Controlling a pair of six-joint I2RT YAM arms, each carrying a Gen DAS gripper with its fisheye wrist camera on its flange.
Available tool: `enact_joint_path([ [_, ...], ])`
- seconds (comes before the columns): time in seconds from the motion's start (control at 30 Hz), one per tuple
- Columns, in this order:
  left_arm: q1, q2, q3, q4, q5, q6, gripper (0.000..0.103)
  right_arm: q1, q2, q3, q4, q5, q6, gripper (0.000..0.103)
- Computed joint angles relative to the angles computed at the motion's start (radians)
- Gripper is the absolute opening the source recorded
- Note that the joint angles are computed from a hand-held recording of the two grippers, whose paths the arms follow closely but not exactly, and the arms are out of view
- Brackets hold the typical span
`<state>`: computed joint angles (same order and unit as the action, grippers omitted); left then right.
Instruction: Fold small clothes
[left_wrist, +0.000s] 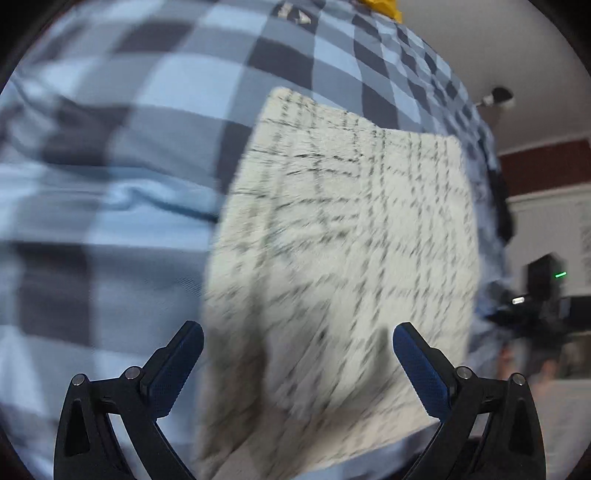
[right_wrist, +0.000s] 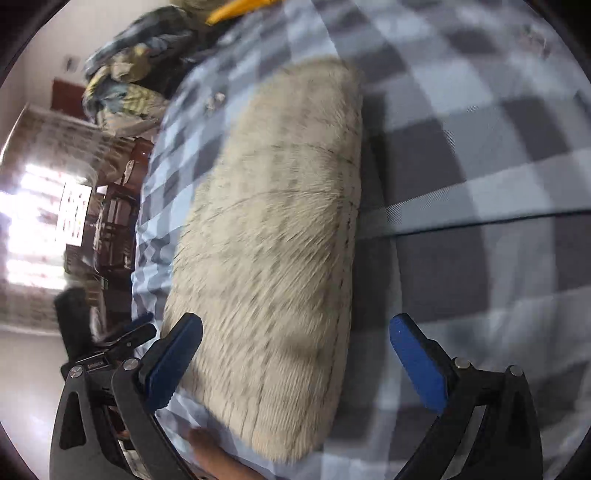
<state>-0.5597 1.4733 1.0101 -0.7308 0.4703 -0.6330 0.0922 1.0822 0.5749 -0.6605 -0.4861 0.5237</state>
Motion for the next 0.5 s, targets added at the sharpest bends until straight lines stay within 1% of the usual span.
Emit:
enact_joint_path([
  [0.03,0.002,0.027,0.003,0.045,0.017,-0.012,0.103,-0.002,0.028,-0.008,0.041,-0.021,0.011,0.100],
  [0.07,-0.001,0.052,0.014,0.067,0.014,-0.019,0.103,-0.001,0.068,-0.017,0.097,-0.062,0.023,0.100],
  [0.1,-0.008,0.091,0.035,0.079,0.008,-0.024,0.103,-0.004,0.095,-0.015,0.121,-0.092,0.020,0.100],
  [0.13,-0.017,0.143,0.064,0.081,0.004,-0.030,0.103,0.017,0.158,-0.006,0.169,-0.108,0.030,0.100],
  [0.2,-0.031,0.231,0.129,0.050,0.017,-0.024,0.103,0.042,0.228,0.029,0.178,-0.083,0.024,0.100],
  [0.23,-0.050,0.251,0.150,0.052,0.010,-0.026,0.100,0.067,0.276,0.040,0.218,-0.090,0.039,0.100],
  [0.27,-0.065,0.251,0.163,0.054,-0.006,-0.022,0.082,0.074,0.299,0.045,0.242,-0.105,0.050,0.100],
  [0.3,-0.082,0.250,0.187,0.045,-0.019,-0.006,0.070,0.087,0.311,0.041,0.284,-0.121,0.081,0.099],
  [0.37,-0.121,0.228,0.235,0.002,-0.067,0.005,0.041,0.124,0.279,0.042,0.303,-0.073,0.128,0.086],
  [0.4,-0.131,0.220,0.244,-0.003,-0.078,0.012,0.037,0.154,0.252,0.053,0.279,-0.025,0.130,0.066],
  [0.43,-0.148,0.206,0.257,-0.010,-0.096,0.026,0.031,0.178,0.218,0.054,0.267,0.006,0.130,0.051],
  [0.47,-0.166,0.200,0.280,-0.026,-0.113,0.039,0.025,0.189,0.185,0.049,0.260,0.022,0.119,0.046],
  [0.5,-0.179,0.197,0.300,-0.034,-0.119,0.041,0.025,0.208,0.152,0.046,0.254,0.043,0.116,0.040],
])
